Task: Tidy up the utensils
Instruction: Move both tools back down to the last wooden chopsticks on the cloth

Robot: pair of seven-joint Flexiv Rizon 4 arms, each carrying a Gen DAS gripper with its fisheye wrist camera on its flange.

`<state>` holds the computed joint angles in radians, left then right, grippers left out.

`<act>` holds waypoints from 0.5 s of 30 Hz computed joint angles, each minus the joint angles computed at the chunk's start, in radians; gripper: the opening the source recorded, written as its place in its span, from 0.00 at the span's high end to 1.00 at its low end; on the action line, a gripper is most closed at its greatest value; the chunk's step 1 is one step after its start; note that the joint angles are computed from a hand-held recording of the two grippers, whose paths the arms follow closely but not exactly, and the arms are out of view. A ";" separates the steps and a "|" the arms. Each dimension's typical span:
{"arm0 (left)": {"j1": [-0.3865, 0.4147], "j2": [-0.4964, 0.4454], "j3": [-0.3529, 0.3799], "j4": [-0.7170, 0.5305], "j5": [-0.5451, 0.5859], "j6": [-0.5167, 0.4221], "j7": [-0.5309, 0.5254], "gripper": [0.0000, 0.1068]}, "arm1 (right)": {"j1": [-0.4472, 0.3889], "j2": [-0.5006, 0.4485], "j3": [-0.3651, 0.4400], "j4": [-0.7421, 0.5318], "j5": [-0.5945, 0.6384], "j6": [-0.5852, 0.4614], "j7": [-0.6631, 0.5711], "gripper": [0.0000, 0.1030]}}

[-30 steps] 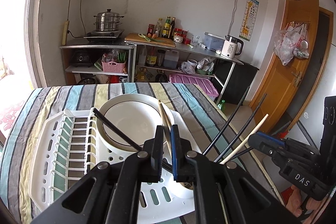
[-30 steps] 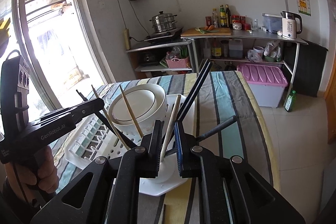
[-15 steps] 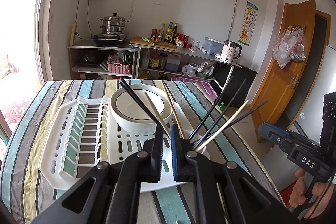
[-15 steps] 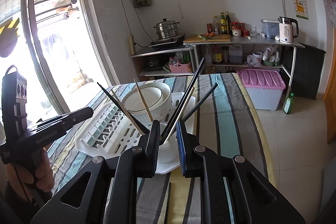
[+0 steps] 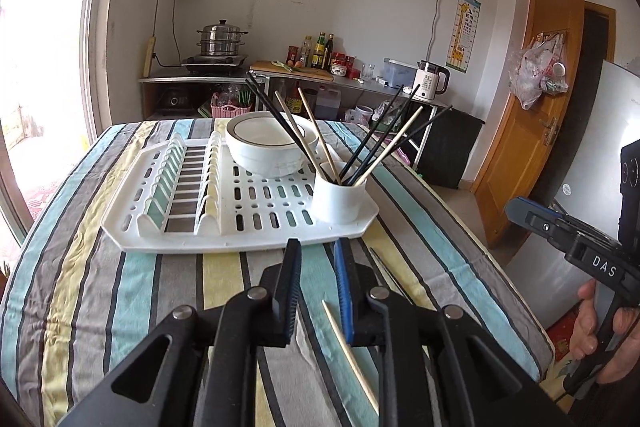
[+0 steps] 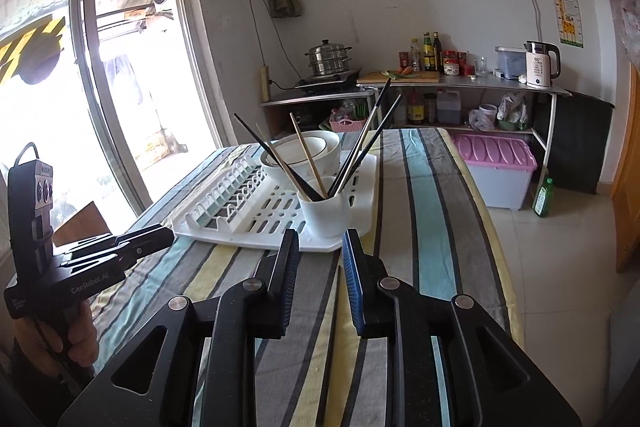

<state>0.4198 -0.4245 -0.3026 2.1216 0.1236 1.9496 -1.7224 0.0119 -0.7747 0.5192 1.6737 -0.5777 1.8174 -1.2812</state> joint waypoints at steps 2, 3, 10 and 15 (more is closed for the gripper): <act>-0.027 0.012 0.030 0.031 -0.008 0.016 -0.004 0.82 | -0.011 0.014 0.004 0.035 0.003 0.014 0.000 0.77; -0.045 0.018 0.049 0.048 -0.015 0.027 -0.009 0.82 | -0.012 0.022 0.001 0.051 0.003 0.023 0.001 0.77; -0.135 0.045 0.135 0.117 -0.044 0.042 -0.022 0.81 | -0.028 0.045 -0.009 0.126 -0.036 0.062 0.034 0.77; -0.165 0.053 0.157 0.144 -0.052 0.054 -0.030 0.81 | -0.025 0.055 -0.031 0.155 -0.066 0.079 0.062 0.77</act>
